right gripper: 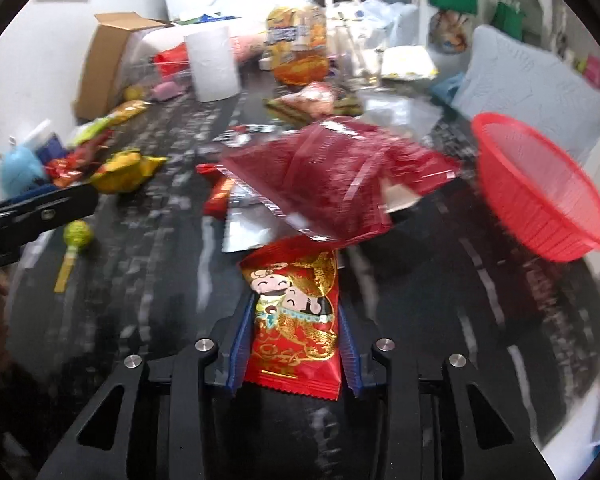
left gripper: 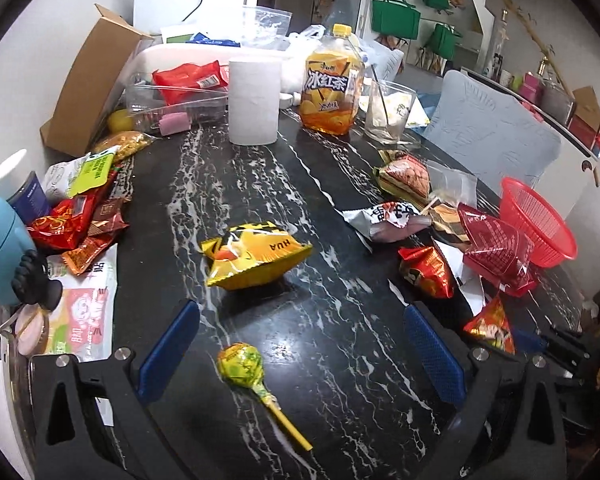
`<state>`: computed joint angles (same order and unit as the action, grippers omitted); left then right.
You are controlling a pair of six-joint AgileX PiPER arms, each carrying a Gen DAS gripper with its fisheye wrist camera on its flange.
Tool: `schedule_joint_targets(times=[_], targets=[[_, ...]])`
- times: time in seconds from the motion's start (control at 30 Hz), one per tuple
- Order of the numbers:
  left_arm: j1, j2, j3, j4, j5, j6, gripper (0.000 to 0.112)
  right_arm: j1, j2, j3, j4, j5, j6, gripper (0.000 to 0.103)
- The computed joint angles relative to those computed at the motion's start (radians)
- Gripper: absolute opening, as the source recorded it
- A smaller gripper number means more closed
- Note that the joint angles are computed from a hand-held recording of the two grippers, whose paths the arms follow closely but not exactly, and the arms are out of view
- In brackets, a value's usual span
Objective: Organize snacks
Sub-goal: 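Grasp the red gift-print packet with the right gripper while the left gripper grasps the green lollipop, then carry the red packet and green lollipop in both grippers over the red basket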
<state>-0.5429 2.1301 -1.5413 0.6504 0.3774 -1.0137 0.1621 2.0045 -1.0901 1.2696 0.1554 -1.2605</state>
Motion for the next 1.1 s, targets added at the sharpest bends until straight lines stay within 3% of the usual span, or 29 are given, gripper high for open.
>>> schedule_joint_targets(times=[0.2,0.33,0.47,0.57,0.73,0.8,0.83,0.9,1.1], targets=[[0.011,-0.016,0.05,0.05,0.004,-0.064,0.103,0.025,-0.027,0.024,0.17,0.041,-0.194,0.035],[0.045,-0.03,0.101,-0.073,-0.044,-0.006,0.103,0.034,-0.01,-0.001,0.112,0.074,-0.135,0.035],[0.045,-0.04,0.13,-0.016,-0.057,-0.078,0.102,0.043,0.008,-0.023,0.065,0.098,-0.095,0.035],[0.043,-0.033,0.122,-0.043,-0.054,-0.047,0.091,0.047,0.016,-0.029,0.048,0.108,-0.08,0.035],[0.061,0.005,0.084,-0.259,-0.035,0.151,0.06,0.045,0.018,-0.026,0.069,0.115,-0.095,0.036],[0.055,0.009,0.077,-0.213,-0.018,0.125,0.054,0.042,0.018,-0.023,0.067,0.114,-0.093,0.036],[0.05,0.013,0.066,-0.176,0.004,0.107,0.041,0.041,0.017,-0.023,0.065,0.116,-0.089,0.036],[0.054,0.013,0.066,-0.183,0.007,0.119,0.026,0.04,0.017,-0.021,0.062,0.118,-0.089,0.036],[0.066,0.007,0.075,-0.337,-0.025,0.274,0.025,0.041,0.015,-0.014,0.107,0.125,-0.133,0.036]])
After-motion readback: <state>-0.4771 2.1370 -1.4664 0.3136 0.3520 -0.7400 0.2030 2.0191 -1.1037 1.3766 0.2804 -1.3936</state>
